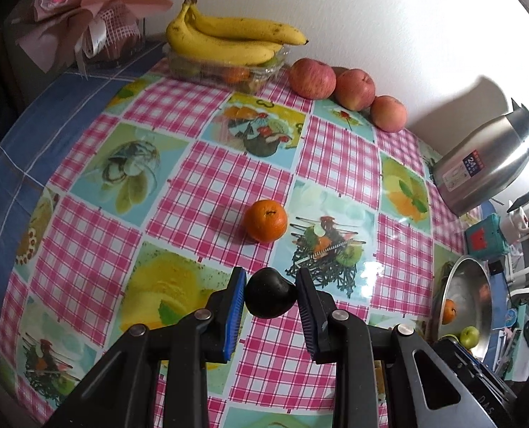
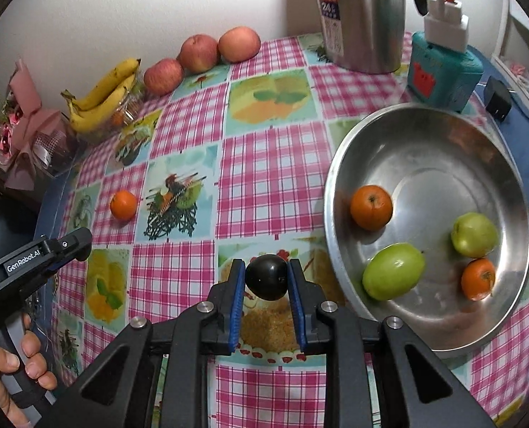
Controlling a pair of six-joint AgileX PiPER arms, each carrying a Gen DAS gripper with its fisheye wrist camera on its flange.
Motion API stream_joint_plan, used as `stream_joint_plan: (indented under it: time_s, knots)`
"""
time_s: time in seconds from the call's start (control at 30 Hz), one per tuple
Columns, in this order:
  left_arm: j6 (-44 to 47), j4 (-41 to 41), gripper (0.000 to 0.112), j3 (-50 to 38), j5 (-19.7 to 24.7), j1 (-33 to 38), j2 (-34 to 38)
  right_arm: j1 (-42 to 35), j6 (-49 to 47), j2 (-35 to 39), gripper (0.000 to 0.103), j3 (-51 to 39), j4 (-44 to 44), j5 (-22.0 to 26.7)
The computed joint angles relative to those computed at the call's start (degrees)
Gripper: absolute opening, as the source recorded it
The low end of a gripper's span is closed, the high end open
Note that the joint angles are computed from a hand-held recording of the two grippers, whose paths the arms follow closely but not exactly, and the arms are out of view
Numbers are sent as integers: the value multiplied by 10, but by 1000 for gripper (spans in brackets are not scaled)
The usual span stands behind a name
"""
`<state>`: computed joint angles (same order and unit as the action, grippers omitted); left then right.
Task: Organize fruits
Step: 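Carry both dark plums in both tools over the steel bowl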
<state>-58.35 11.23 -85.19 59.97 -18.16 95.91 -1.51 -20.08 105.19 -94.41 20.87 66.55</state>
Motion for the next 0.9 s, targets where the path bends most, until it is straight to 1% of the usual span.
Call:
stream_joint_plan:
  time_s: [0.27,0.53,0.77,0.9]
  knots:
    - [-13,25,31,-36,22,-20,13,-13,-1,1,24,-9,2,2]
    - [-6,30,31,-100,52,-53,60,-39,0,18,24,-31,-2,9]
    - [14,24,31,-186,79,-94,122,-80,10,47,24,-70,-6,23]
    - [38,23,31,-265,98,-125,173,-105,17,61,25,-94,-13,27]
